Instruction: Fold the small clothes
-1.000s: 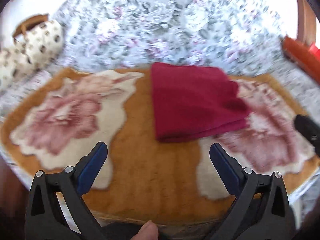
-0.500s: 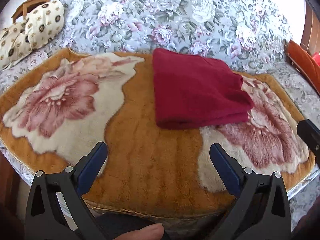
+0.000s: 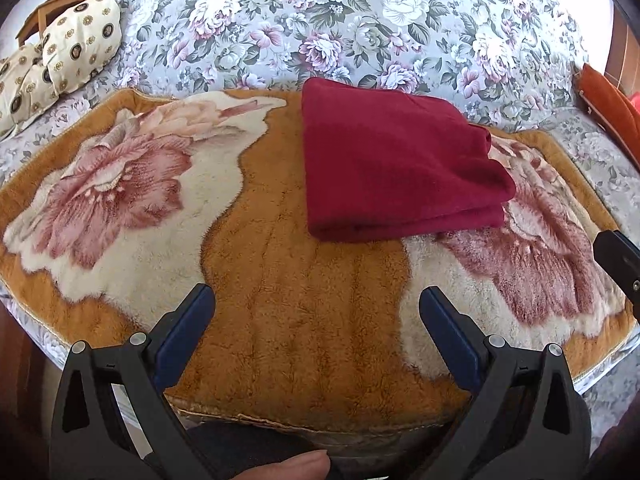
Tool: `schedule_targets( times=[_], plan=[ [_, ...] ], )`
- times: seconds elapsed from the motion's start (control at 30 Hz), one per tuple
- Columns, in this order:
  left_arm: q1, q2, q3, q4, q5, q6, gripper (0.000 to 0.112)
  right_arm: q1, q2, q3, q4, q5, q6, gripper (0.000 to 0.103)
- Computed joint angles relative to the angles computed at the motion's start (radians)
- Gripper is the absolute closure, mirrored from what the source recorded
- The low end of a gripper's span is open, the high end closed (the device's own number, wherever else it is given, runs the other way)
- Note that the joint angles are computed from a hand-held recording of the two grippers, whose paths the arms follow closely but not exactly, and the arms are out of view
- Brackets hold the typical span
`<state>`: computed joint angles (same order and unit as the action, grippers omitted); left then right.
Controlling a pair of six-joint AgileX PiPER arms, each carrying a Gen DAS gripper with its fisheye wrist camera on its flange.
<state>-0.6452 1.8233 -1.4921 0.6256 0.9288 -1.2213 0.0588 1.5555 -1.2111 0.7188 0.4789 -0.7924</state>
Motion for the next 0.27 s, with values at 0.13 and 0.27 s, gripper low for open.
schedule_targets(
  times=[0.13,0.27],
  plan=[
    [-0.002,-0.007,0.014,0.018,-0.012,-0.019,0.01,-0.002,0.002,-0.003,-0.004,0.007,0.005,0.065],
    [0.001,-0.009,0.017,0.014,-0.02,-0.029,0.01,-0.005,0.008,-0.016,-0.016,0.019,0.019,0.065]
  ],
)
